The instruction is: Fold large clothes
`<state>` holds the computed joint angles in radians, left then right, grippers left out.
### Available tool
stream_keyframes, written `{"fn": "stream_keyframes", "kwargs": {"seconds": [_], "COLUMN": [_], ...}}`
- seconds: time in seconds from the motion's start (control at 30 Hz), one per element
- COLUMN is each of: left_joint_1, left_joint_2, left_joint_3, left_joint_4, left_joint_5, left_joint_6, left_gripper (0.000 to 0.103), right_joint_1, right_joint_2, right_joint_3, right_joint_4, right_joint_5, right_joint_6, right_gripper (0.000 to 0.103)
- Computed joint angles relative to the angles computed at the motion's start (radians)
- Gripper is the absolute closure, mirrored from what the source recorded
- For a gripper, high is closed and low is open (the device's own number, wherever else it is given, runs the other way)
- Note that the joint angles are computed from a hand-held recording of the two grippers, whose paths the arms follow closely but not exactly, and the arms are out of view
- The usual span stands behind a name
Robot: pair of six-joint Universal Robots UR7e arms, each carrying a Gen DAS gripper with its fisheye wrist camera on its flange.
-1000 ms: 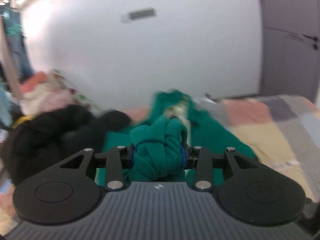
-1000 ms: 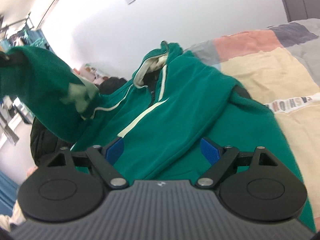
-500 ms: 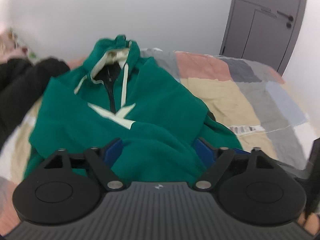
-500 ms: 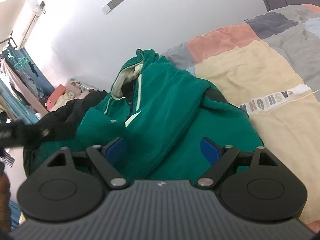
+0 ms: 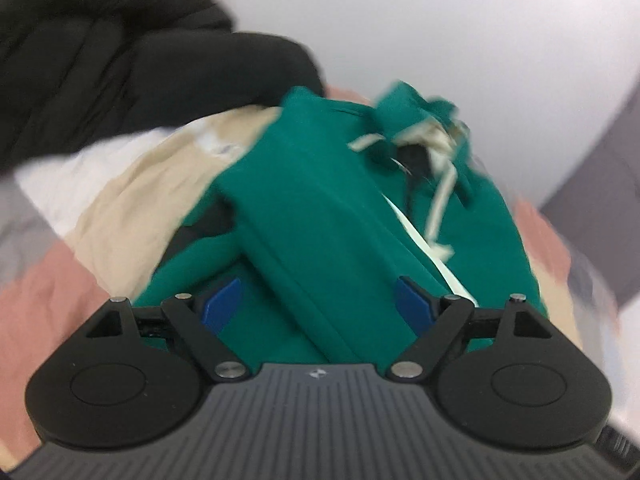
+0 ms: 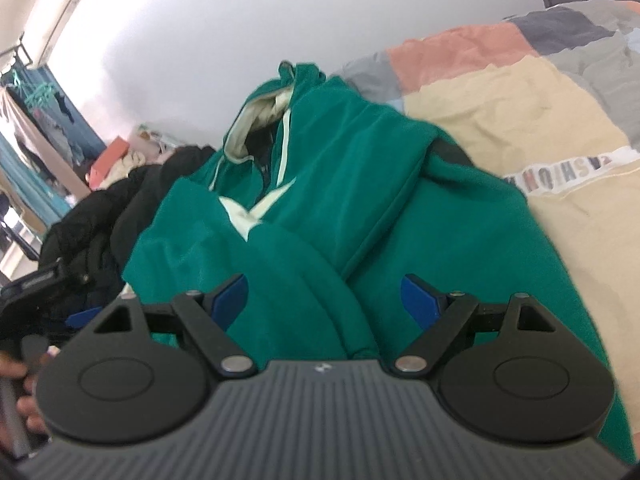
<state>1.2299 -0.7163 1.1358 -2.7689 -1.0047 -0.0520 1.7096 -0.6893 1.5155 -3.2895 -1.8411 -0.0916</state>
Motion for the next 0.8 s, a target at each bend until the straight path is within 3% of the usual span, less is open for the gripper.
{"fn": "stream_keyframes", "kwargs": {"seconds": [0.13,0.23,0.37,0.4,0.6,0.8], "left_joint_1": [0.060,0.086,0.106,0.113,0.121,0.154], "left_joint_2": [0.052,0.108,0.163,0.167,0.159,0.174], "left_joint_3": [-0.099,-0.190,-0.278,-0.287,-0.325,-0.402], "left_joint_4": [0.001,0.041,0.079,0.068,0.011,-0.029], "left_joint_5": [-0.110,-0.163,-0.232,-0.270,-0.344,-0.251], "left_joint_6": [-0.042,-0.026,-0.003,-0.001,0.030,-0.034], "left_gripper": [0.017,0.024,0.076,0.083,0.089,0.089], "right_joint_1": [0.006,0.013,0.016,0.019,0.037,0.048], "right_joint_2": [0.022,0.044,0.074,0.082,0.103,0.123], "right_joint_3": [-0.023,-0.039,-0.065,-0.071,-0.065,-0.064], "right_joint_4": [0.004,-0.006,-0.016,-0.027,-0.129,-0.124], "right_joint_5": [-0.003,-0.019,-0.023,-0.024,0.050,0.132], "right_joint_6": [-0.034,-0.078,-0.134,-0.149,-0.249,-0.318], "right_gripper": [0.019,0.019,0.023,0.023,0.023,0.026]}}
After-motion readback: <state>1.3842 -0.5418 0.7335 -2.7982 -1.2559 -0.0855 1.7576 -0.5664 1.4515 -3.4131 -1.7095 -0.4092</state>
